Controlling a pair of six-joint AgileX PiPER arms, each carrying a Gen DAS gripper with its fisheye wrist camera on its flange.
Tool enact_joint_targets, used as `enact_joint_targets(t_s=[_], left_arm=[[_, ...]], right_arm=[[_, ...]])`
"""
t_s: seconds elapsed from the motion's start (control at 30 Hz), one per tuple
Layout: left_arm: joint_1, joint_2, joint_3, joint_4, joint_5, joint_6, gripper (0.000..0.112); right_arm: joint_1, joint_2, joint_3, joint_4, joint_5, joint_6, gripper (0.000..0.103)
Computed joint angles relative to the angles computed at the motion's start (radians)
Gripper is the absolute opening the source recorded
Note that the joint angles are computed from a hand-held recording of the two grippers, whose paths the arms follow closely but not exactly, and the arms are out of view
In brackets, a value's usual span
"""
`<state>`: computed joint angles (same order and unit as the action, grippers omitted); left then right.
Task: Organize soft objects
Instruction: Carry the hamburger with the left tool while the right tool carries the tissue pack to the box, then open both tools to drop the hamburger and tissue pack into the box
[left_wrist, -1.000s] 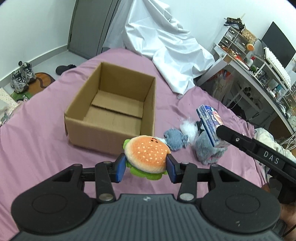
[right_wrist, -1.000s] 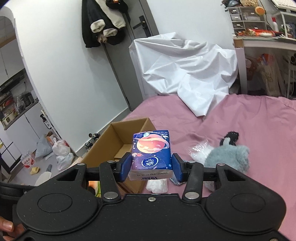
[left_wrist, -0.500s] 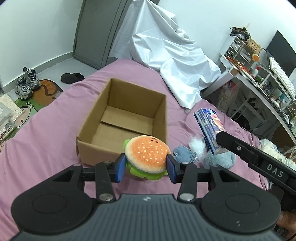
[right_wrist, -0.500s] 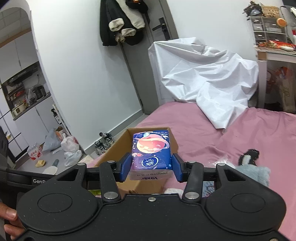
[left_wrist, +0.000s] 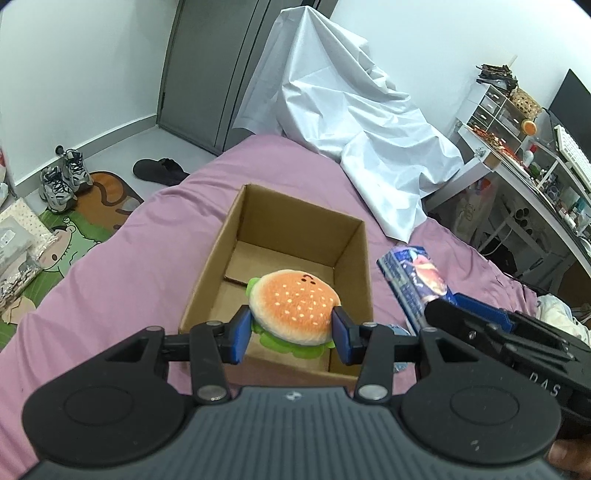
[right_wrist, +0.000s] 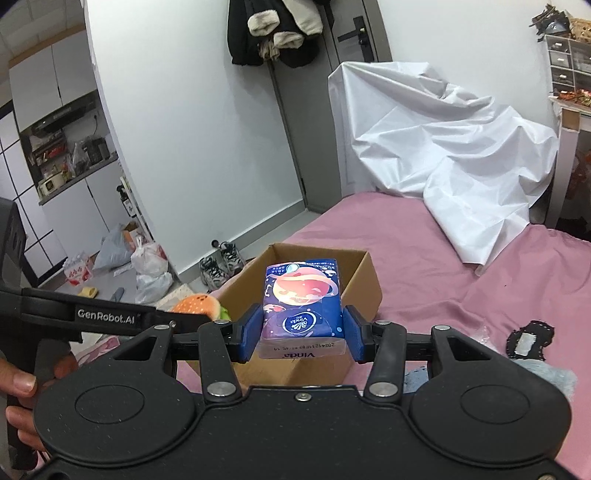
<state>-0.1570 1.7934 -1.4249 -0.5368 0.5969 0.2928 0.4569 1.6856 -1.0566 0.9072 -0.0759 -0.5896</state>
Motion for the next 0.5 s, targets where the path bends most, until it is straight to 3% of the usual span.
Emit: enact_joint_targets(t_s=[0.07,0.17,0.3,0.5], left_arm=[[0.001,0.019,-0.013,0.006,-0.006,-0.007,0.045],[0.003,0.053,-0.038,0.008,-0.01,-0.015,0.046],[-0.015,0.093,-0.077,0.122,-0.016,-0.123,0.049],[0.0,0.078,-0.058,0.111,-0.018,-0.124,0.062]], right_arm=[[0.0,0.012,-0.011,-0.014,0.011,0.016,0.046],[0.004,0.024,-0.011,-0.191,0.012,0.212,0.046],[0.021,0.045,-0.014,-0.215,-0.009,0.261,0.046],[0.04,0.077,-0.044,-0.172,-0.012,0.222,0.046]])
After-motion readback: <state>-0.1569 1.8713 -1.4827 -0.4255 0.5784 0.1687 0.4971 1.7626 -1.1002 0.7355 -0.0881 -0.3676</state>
